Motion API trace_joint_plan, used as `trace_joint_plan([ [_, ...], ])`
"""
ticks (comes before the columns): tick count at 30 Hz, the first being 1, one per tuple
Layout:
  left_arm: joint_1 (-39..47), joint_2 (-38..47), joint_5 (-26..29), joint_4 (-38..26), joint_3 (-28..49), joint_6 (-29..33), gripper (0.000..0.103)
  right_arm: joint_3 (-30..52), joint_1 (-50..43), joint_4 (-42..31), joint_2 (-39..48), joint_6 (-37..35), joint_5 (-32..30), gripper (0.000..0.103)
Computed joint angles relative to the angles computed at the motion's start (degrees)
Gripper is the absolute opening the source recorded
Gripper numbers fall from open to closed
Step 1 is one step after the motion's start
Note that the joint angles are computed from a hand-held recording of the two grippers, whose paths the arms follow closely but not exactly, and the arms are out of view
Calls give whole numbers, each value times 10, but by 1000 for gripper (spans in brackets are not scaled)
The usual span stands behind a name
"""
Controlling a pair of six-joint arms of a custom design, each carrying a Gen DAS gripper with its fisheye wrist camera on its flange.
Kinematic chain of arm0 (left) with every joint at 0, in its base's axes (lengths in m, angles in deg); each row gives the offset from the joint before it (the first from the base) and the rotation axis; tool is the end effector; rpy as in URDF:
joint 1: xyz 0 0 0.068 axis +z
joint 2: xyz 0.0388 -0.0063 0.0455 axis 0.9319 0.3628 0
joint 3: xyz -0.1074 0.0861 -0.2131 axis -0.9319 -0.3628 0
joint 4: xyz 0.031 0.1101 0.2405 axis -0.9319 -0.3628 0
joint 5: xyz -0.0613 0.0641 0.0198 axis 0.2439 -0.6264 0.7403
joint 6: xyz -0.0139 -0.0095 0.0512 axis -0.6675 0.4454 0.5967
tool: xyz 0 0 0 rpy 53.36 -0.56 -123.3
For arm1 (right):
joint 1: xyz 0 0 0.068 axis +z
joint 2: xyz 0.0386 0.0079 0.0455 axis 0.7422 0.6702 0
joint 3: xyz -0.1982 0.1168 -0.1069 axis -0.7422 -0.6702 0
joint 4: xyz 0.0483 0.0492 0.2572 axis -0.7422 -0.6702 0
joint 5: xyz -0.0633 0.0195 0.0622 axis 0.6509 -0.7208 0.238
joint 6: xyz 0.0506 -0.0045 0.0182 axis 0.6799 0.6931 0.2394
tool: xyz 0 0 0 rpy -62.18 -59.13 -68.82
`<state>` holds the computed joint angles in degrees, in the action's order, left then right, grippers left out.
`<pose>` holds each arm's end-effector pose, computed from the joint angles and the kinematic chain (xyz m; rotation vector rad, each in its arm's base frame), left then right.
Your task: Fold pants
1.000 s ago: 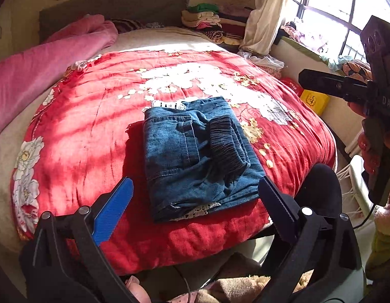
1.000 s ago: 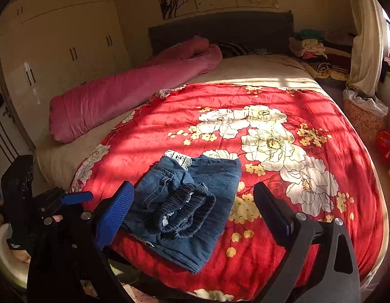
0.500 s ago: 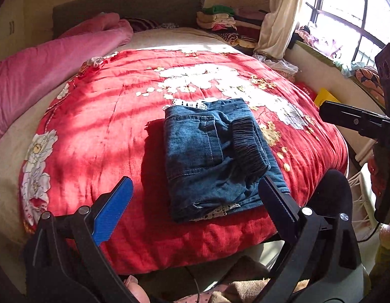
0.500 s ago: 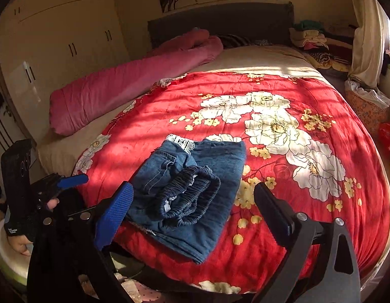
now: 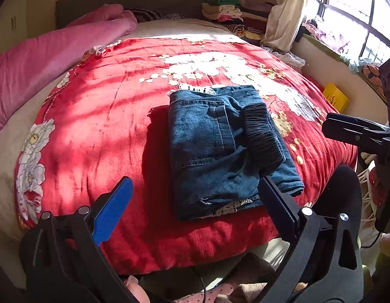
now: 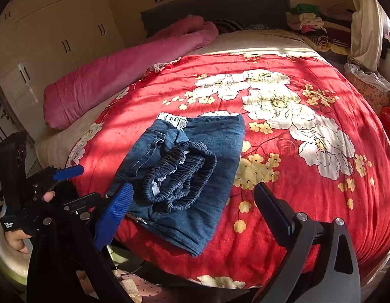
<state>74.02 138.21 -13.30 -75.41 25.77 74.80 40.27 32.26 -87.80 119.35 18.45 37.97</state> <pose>0.2931 0.0184 0.2612 0.1696 2.4128 -0.1941 0.3259 -0.0687 0.3189 -0.4867 2.3728 0.5407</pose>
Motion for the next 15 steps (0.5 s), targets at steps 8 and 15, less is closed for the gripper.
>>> trace_joint_plan([
  [8,11,60,-4,15,27,-10,93,-8,9,27,37,26,18,96],
  [15,32,155,22,4,103,-28,93,-6,28,47,74,46,28,96],
])
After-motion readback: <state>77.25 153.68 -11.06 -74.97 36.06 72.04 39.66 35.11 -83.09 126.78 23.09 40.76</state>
